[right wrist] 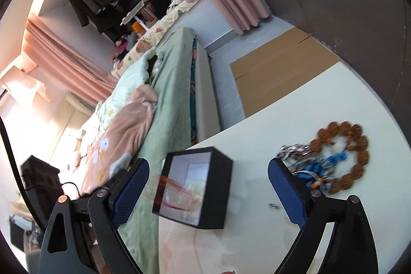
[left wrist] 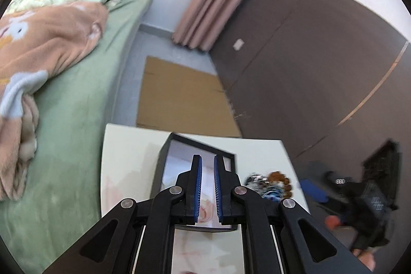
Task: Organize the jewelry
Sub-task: 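Release the pouch into the black box with the right tool while the left tool drops the red bracelet in, then grasp the silver hoop with blue pendant with the left tool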
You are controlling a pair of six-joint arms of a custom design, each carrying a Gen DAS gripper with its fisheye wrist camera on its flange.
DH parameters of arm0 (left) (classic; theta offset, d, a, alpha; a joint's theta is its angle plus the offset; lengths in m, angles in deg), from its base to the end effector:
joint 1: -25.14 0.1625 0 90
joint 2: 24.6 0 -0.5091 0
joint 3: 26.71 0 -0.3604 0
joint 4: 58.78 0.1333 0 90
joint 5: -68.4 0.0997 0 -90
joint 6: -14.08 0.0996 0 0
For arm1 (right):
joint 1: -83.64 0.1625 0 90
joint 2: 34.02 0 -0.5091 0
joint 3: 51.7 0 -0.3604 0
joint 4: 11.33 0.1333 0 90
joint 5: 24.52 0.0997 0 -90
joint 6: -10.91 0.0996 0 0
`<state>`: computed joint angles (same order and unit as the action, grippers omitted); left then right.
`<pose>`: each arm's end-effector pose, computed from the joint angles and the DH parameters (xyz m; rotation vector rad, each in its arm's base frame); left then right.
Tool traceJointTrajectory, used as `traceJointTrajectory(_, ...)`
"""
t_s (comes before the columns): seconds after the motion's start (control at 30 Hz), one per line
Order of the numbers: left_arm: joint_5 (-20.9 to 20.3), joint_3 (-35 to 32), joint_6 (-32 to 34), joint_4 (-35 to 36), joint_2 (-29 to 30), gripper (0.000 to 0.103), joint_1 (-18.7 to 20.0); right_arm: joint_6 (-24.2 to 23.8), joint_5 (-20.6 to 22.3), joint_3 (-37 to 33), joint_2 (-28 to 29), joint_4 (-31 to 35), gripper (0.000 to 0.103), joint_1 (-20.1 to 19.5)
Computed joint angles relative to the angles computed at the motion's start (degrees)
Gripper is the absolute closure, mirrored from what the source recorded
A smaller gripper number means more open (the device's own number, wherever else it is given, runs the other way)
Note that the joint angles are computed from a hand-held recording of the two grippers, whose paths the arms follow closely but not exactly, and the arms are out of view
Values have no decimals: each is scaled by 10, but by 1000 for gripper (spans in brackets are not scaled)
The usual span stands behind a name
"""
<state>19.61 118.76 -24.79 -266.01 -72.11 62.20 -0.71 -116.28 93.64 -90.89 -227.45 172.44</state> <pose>-0.2095 -0.4075 0.1432 0.1586 2.6837 -1.0414 0.1213 -0.4302 0.2106 0.2466 -2.8708 0.9712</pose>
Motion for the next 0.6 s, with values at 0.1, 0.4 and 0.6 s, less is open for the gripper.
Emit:
traceJointTrajectory(0.1,11,-2,-7,5,7,80,-2,-7,8,7,-22,4,9,-9)
traceJointTrajectory(0.4,48,-12,-1,-1,40,0,-34,-10,-18,17,-97,43,9,-42)
traceJointTrajectory(0.6,49,-33,27,-3,76,0,-57,3,-54,12,-131,83,9,-58)
